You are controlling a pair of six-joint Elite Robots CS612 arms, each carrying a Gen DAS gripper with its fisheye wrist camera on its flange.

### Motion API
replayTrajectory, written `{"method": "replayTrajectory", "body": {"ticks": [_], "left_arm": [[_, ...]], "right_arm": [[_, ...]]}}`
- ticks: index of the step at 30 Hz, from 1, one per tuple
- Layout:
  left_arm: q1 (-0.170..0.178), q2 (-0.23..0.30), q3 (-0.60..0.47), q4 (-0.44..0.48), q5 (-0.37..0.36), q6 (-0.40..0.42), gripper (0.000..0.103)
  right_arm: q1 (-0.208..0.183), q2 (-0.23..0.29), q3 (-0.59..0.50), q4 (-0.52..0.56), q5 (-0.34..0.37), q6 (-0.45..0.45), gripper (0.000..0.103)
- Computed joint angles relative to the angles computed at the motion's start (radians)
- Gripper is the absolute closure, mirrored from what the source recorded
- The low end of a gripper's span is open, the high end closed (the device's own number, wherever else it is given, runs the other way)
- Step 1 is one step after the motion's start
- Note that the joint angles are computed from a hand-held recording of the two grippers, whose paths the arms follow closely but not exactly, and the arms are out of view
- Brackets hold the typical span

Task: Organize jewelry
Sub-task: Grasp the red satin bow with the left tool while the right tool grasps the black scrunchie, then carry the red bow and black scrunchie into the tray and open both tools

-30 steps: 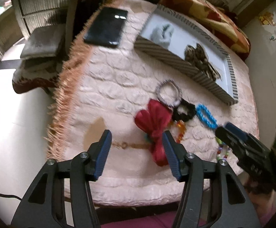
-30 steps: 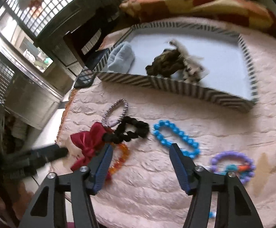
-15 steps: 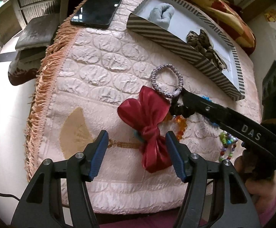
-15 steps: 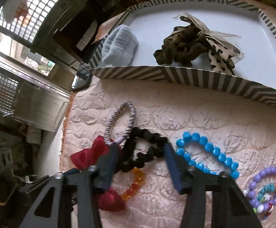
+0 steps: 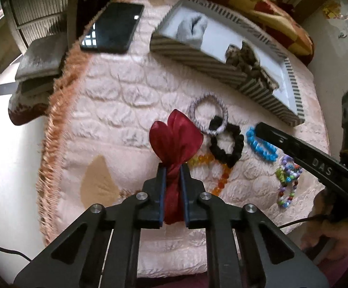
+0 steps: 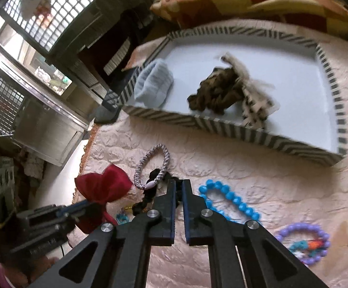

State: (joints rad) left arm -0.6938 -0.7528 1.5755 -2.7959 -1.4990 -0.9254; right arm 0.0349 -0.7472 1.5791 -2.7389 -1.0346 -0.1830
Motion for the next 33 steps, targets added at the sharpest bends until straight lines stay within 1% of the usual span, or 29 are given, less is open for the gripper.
{"method": "replayTrajectory", "body": {"ticks": [1, 3, 4, 5, 6, 8, 11, 14, 16, 17, 20, 24, 28, 33], "left_arm": [[0.001, -0.005, 0.004, -0.005, 0.004, 0.005, 0.093], [0.002, -0.013, 0.009, -0.014, 0.02, 0.013, 0.093], [0.002, -0.016, 0.01, -0.016, 0.027, 0.019, 0.093], [0.003, -0.019, 0.011, -0.017, 0.034, 0.024, 0.093], [0.003, -0.02, 0.011, -0.018, 0.038, 0.025, 0.093], [0.003, -0.021, 0.01, -0.017, 0.043, 0.025, 0.093], [0.0, -0.021, 0.008, -0.003, 0.048, 0.023, 0.093], [-0.003, -0.025, 0.014, 0.005, 0.045, 0.02, 0.093], [-0.005, -0.026, 0.015, 0.009, 0.047, 0.017, 0.093], [-0.006, -0.028, 0.017, 0.008, 0.046, 0.016, 0.093], [-0.007, -0.033, 0.022, 0.0, 0.051, 0.016, 0.093], [-0.005, -0.04, 0.022, -0.007, 0.065, 0.023, 0.093], [-0.001, -0.042, 0.009, -0.015, 0.083, 0.041, 0.093], [0.007, -0.029, -0.041, -0.009, 0.094, 0.091, 0.093]], "right_arm": [[-0.005, -0.003, -0.001, 0.008, 0.008, -0.002, 0.098], [-0.005, -0.002, -0.016, 0.078, 0.02, -0.034, 0.098], [0.0, 0.0, -0.029, 0.13, 0.01, -0.055, 0.097], [0.008, 0.003, -0.036, 0.156, -0.013, -0.057, 0.095], [0.012, 0.007, -0.037, 0.166, -0.023, -0.052, 0.087], [0.019, 0.018, -0.038, 0.175, -0.01, -0.038, 0.08], [0.034, 0.04, -0.055, 0.184, -0.032, -0.019, 0.08], [0.045, 0.055, -0.064, 0.132, -0.04, -0.009, 0.081], [0.05, 0.05, -0.061, 0.119, -0.063, -0.03, 0.089], [0.049, 0.047, -0.056, 0.103, -0.066, -0.038, 0.097], [0.042, 0.024, -0.025, 0.041, -0.07, -0.048, 0.097], [0.023, -0.003, -0.002, -0.014, -0.048, -0.036, 0.097], [-0.001, -0.025, 0.012, -0.072, -0.018, -0.003, 0.097], [-0.022, -0.028, -0.01, -0.135, -0.018, 0.05, 0.097]]}}
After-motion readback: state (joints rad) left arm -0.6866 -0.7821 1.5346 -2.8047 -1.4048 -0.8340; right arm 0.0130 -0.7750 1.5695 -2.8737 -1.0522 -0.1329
